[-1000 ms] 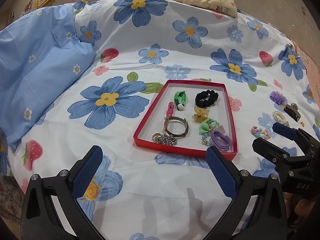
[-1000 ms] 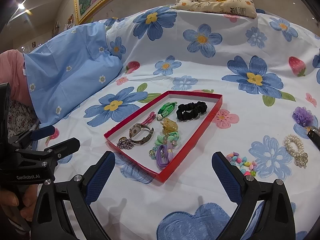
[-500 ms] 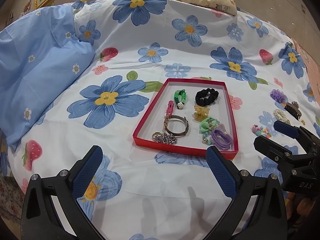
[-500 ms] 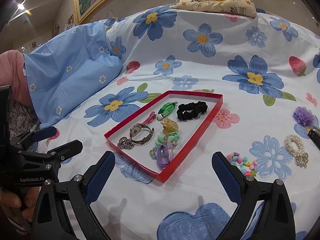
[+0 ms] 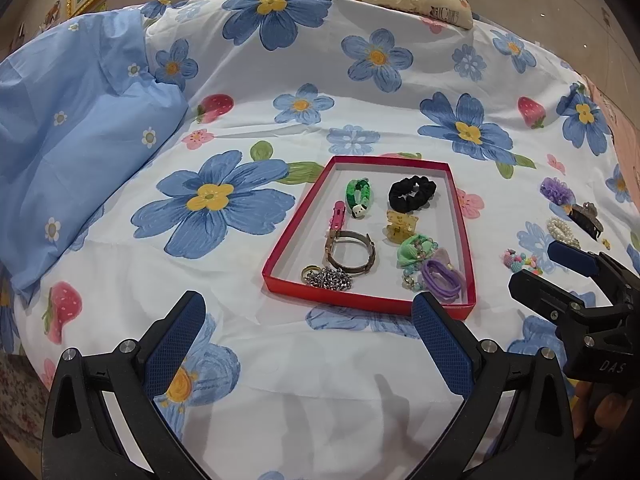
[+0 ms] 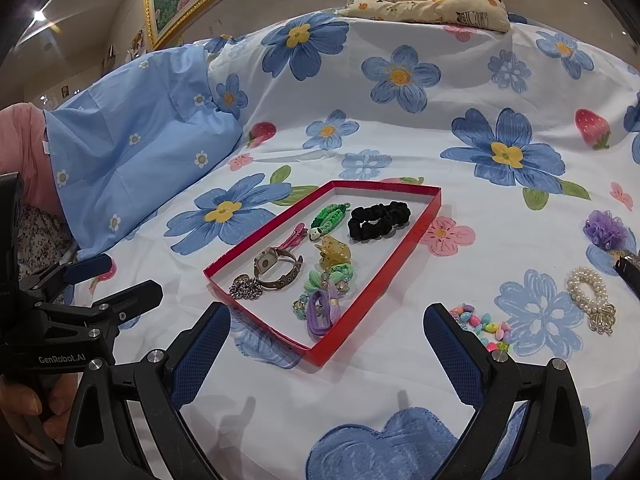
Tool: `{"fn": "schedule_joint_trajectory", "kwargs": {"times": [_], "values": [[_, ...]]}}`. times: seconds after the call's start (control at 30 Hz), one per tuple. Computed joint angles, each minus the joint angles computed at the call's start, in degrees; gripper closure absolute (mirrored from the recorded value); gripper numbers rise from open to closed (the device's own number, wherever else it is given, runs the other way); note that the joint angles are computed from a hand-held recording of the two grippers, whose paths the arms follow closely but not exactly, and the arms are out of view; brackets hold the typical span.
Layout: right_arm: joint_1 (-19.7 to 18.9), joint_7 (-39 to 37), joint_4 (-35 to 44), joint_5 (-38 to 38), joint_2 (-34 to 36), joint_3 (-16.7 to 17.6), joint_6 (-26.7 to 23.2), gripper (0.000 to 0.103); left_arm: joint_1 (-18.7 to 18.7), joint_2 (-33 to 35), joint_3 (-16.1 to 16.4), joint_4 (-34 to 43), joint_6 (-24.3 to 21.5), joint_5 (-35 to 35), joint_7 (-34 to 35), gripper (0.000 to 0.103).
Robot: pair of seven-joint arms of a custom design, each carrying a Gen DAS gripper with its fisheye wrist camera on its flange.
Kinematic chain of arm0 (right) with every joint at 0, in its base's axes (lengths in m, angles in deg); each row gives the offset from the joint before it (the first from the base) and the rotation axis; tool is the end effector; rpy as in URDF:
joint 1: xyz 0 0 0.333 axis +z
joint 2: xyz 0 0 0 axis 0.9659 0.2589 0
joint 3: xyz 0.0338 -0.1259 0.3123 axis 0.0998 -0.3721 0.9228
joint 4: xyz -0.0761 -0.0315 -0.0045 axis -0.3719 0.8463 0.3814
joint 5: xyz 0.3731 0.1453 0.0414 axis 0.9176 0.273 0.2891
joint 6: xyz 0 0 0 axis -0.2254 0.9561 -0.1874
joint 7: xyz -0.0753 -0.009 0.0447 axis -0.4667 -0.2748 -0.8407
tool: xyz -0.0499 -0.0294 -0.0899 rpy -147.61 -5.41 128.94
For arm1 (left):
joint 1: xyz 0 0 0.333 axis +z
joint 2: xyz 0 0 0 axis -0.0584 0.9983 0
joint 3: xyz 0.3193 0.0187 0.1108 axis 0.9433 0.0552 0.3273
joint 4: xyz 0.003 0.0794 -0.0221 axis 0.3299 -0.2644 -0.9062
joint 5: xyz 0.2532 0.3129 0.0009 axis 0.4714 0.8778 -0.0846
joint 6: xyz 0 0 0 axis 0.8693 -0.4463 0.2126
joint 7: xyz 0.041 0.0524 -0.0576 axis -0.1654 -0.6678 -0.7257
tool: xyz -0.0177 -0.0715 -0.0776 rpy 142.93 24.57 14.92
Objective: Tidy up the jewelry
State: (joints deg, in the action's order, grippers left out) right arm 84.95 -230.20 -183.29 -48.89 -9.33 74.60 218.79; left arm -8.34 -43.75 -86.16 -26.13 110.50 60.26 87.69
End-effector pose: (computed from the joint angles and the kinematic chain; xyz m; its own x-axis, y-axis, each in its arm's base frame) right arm 0.6318 0.1168 0.4561 -0.1382 -0.9742 -0.1786 -0.5054 0.2244 -0.8332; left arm 0.7336 -0.1797 0.4975 -0.5011 -0.8637 -0.0546 -0.5329 0.3577 -0.7668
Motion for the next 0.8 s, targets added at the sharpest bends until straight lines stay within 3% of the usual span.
{"fn": "schedule_joint_trajectory", "kwargs": {"times": [0.53,0.8], "values": [[-0.1,-0.2,-0.1,0.6,0.3,-0.6,0.8,0.004,-0.5,0.1,0.3,0.1,-0.4,0.7,-0.7,0.000],[-0.1,-4.0,-0.1,4.8,1.1,-1.1,1.5,0.004,-0.7,2.1,0.5,3.1,-2.6,1.4,-1.5,0.000]]}}
